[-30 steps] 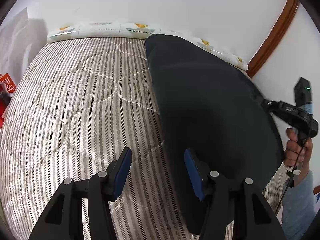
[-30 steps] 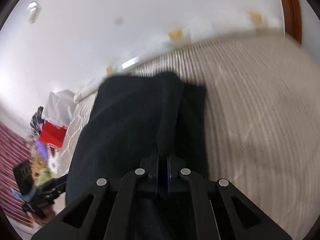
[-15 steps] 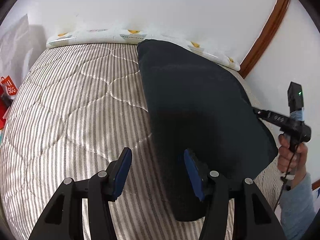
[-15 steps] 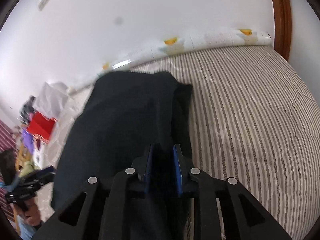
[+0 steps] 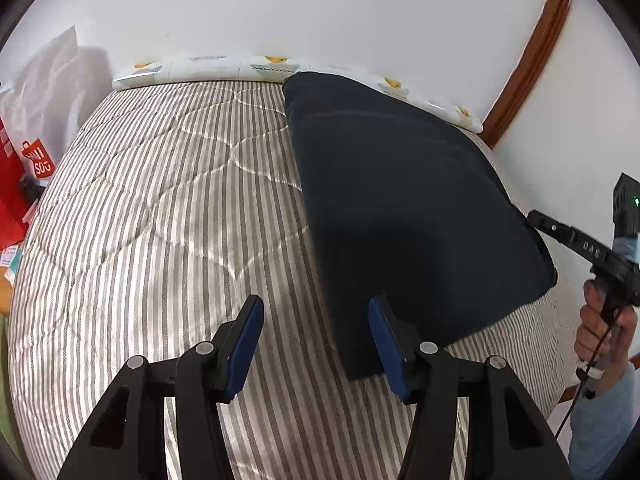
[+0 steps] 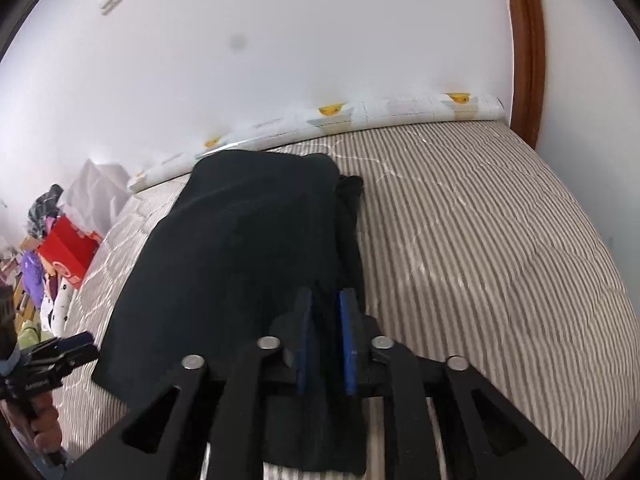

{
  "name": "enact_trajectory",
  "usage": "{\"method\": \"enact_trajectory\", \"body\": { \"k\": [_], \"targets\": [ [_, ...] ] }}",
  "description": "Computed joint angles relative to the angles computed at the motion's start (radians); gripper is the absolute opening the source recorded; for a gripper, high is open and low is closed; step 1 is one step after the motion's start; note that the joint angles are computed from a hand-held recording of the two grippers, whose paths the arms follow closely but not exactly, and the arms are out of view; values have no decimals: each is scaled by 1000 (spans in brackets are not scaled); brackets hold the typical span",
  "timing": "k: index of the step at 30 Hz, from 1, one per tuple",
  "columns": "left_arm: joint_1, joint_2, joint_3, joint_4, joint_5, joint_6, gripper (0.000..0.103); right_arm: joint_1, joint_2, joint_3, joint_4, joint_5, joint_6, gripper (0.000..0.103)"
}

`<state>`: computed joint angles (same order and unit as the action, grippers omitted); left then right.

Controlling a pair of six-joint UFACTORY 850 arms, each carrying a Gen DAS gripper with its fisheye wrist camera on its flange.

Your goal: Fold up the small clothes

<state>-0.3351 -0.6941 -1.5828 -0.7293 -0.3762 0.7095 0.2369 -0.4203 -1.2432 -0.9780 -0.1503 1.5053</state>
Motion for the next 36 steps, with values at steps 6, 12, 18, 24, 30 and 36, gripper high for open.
{"method": "enact_trajectory", "body": {
  "k": [6,12,18,24,30,36],
  "targets": [
    [-8,44,75,22,58,-8,52,41,5,54,-61,-124,80,20],
    [-6,77,119,-45,68,63,52,57,89,142,-167,-141,236,24],
    [-19,86,129,-88,72,100,52,107,133,182,-308,-197,374,35],
    [-45,94,146,-47,116,55,52,128,82,150,-223,-244,295,35],
    [-62,92,166,118,149,-71,52,137,75,150,-173,-252,247,37],
    [-57,61,145,95,123,-44,52,138,68,174,-157,-179,236,50]
  ]
}}
